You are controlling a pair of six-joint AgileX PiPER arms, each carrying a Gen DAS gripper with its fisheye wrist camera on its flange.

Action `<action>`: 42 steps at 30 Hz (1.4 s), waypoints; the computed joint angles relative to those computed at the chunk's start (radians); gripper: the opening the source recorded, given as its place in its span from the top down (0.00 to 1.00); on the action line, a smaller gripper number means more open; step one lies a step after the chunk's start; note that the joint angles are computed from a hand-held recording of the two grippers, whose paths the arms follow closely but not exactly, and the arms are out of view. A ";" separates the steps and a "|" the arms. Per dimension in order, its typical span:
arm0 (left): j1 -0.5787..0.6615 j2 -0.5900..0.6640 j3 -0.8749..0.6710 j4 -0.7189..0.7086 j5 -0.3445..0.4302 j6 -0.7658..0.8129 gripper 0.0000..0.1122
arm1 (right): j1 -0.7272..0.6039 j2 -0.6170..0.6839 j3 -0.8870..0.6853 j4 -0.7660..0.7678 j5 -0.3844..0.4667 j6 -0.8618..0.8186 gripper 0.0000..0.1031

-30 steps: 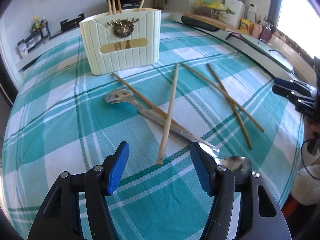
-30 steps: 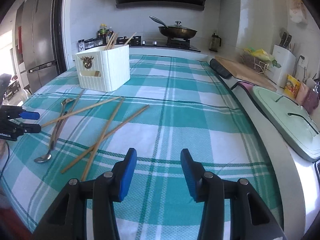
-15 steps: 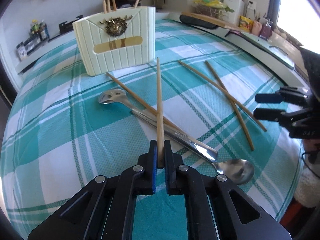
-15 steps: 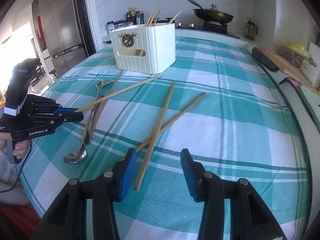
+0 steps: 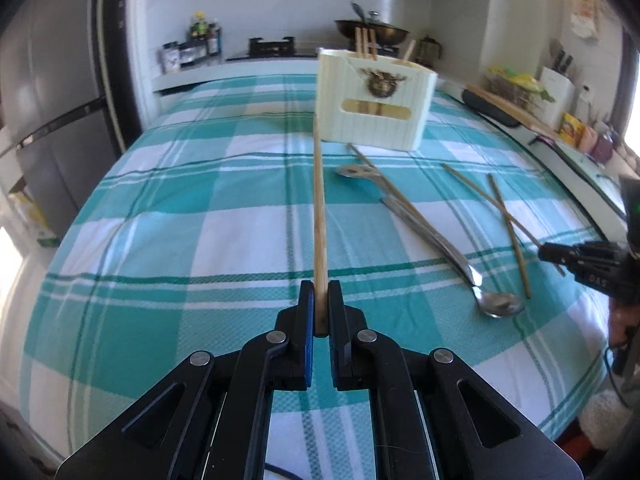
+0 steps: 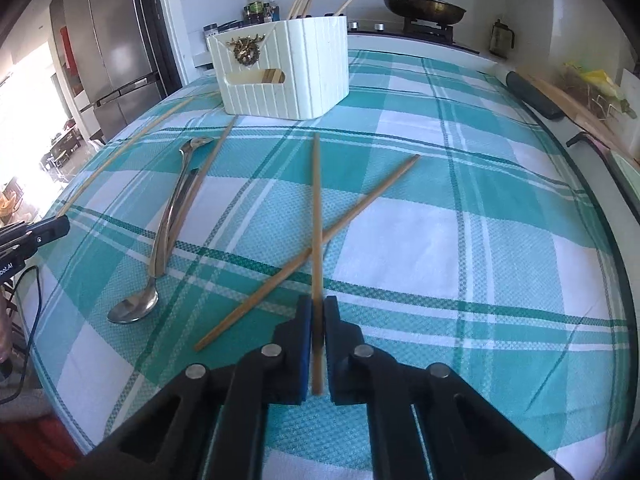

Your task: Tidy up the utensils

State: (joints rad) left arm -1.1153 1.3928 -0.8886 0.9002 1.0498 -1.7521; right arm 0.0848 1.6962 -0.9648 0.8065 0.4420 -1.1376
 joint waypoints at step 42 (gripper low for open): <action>0.310 0.087 -0.081 -0.364 -0.156 0.447 0.10 | -0.277 0.055 -0.084 -0.129 0.005 0.059 0.37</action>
State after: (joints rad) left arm -0.8054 1.4797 -0.9696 0.5366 0.8937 -1.3053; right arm -0.1920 1.7513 -1.0483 0.6771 0.4472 -1.0791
